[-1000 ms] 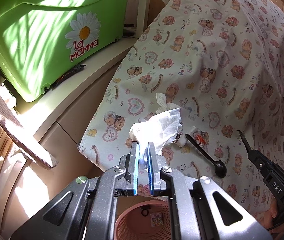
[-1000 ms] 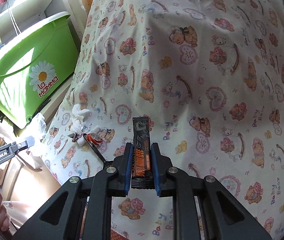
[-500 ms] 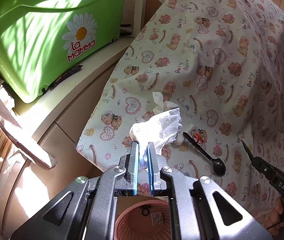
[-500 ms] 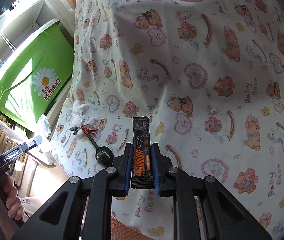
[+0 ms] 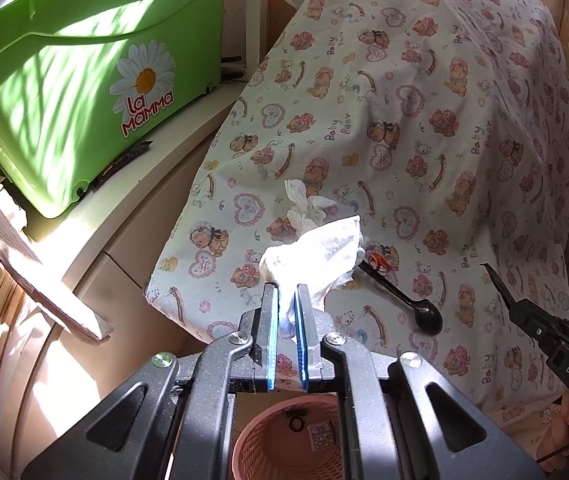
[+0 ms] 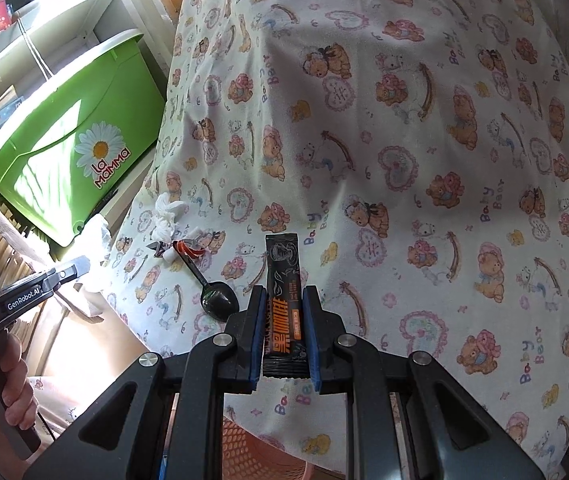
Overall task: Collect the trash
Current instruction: 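Carry the tissue and snack packet over the pink basket with both tools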
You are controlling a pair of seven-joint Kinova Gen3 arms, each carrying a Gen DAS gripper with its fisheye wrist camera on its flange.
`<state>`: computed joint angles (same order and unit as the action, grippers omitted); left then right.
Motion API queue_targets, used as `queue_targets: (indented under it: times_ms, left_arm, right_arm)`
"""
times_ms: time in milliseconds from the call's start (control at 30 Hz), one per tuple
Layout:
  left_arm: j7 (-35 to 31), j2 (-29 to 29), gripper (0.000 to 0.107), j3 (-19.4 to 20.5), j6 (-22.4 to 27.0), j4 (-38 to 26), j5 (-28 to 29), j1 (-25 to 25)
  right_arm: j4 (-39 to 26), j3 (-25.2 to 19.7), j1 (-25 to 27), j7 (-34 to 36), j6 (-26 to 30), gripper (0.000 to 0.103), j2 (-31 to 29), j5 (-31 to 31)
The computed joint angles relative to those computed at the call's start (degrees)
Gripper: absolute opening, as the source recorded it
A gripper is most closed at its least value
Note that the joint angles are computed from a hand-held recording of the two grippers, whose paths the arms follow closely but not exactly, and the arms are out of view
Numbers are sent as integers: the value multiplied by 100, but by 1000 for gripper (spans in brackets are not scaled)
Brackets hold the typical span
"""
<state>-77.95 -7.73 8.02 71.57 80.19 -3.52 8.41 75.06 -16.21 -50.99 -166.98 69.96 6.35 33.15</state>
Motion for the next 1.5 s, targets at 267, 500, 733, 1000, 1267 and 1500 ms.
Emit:
queue_targets:
  times_ms: [267, 500, 733, 1000, 1267, 1500]
  left_arm:
    - [-160, -78, 7, 123, 356, -142, 19, 107]
    - [-176, -460, 7, 180, 775, -111, 102, 148]
    - [-246, -895, 7, 83, 941, 613, 441, 60]
    - [-273, -849, 7, -15, 991, 1072, 633, -31]
    - [-426, -561, 7, -245, 1234, 1283, 902, -122]
    - [-273, -233, 8, -134, 1291, 1554, 871, -132]
  right_arm:
    - [-78, -186, -367, -159, 211, 20, -57, 311]
    - [-317, -414, -951, -252, 560, 20, 22, 762]
    - [-566, -448, -1565, -336, 802, 20, 319, 830]
    - [-709, -197, -1913, -18, 787, 20, 656, 382]
    - [-396, -54, -1698, 15, 220, 20, 784, -505]
    - [-203, 32, -1521, 66, 82, 20, 972, -1022]
